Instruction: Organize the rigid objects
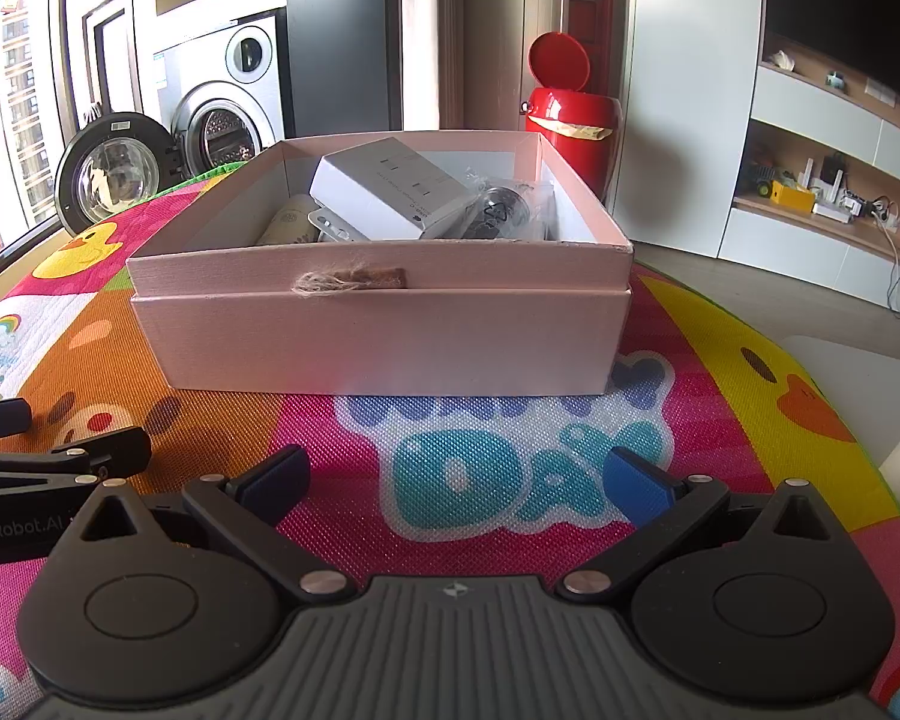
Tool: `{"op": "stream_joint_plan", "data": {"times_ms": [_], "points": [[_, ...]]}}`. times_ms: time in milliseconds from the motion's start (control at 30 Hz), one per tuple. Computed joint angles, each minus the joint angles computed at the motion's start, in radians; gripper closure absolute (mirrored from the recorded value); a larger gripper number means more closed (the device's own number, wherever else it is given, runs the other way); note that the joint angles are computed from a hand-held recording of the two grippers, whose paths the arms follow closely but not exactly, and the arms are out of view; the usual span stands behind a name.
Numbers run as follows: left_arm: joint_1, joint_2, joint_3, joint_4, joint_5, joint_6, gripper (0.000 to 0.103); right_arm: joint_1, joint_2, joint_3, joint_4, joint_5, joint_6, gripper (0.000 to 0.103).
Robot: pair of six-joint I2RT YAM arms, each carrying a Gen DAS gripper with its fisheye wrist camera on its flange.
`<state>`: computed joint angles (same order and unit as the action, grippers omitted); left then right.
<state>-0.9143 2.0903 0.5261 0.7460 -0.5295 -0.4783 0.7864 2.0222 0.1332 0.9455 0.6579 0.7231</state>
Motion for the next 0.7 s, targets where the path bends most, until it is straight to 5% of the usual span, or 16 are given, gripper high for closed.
{"op": "stream_joint_plan", "data": {"times_ms": [700], "points": [[0.001,0.001,-0.009,0.014,0.007,-0.005,0.004,0.002,0.000,0.000,-0.001,0.001,0.002,0.000]]}}
